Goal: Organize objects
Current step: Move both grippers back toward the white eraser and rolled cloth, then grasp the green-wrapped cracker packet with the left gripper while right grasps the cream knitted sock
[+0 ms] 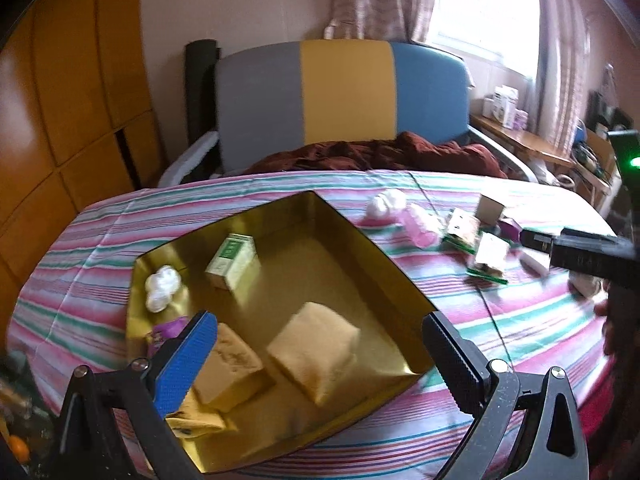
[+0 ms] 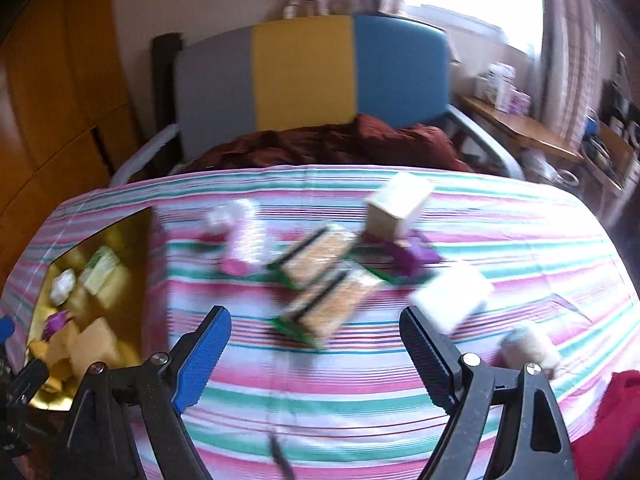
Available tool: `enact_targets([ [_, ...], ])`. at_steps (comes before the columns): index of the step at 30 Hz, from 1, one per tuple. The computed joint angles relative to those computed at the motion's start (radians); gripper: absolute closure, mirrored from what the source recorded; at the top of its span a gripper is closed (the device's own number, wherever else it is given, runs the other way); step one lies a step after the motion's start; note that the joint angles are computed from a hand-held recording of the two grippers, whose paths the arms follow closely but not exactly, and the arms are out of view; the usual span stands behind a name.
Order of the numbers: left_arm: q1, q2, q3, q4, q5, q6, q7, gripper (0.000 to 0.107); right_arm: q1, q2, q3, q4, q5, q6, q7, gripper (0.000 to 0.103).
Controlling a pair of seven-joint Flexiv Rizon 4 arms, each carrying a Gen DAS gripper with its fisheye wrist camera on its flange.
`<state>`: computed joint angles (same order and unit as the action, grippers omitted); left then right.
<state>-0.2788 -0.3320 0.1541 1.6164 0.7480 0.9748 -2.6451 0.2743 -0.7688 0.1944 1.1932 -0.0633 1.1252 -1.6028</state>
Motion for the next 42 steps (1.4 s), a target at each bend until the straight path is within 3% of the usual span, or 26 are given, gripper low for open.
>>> enact_targets([
  [9, 0.014, -0.058, -0.015, -0.034, -0.105, 0.065, 0.121, 0.004, -0.036, -0.106, -0.106, -0.195, -0.057, -0.129, 0.130, 0.015],
  [18, 0.010, -0.124, -0.021, -0.086, -0.225, 0.099, 0.281, 0.004, -0.144, -0.236, -0.044, -0.451, 0.117, -0.330, 0.317, 0.015],
  [23, 0.007, -0.181, -0.028, -0.145, -0.308, 0.101, 0.387, 0.004, -0.184, -0.242, -0.015, -0.467, 0.208, -0.336, 0.371, 0.015],
  [33, 0.049, -0.383, -0.111, -0.393, -0.570, 0.042, 0.710, 0.005, -0.211, -0.227, 0.014, -0.444, 0.303, -0.286, 0.355, 0.015],
  [39, 0.061, -0.533, -0.139, -0.598, -0.708, -0.044, 0.853, 0.025, -0.236, -0.250, 0.043, -0.482, 0.362, -0.300, 0.383, 0.015],
  [42, 0.061, -0.614, -0.139, -0.720, -0.749, -0.121, 0.900, 0.029, -0.235, -0.248, 0.044, -0.483, 0.369, -0.304, 0.365, 0.015],
])
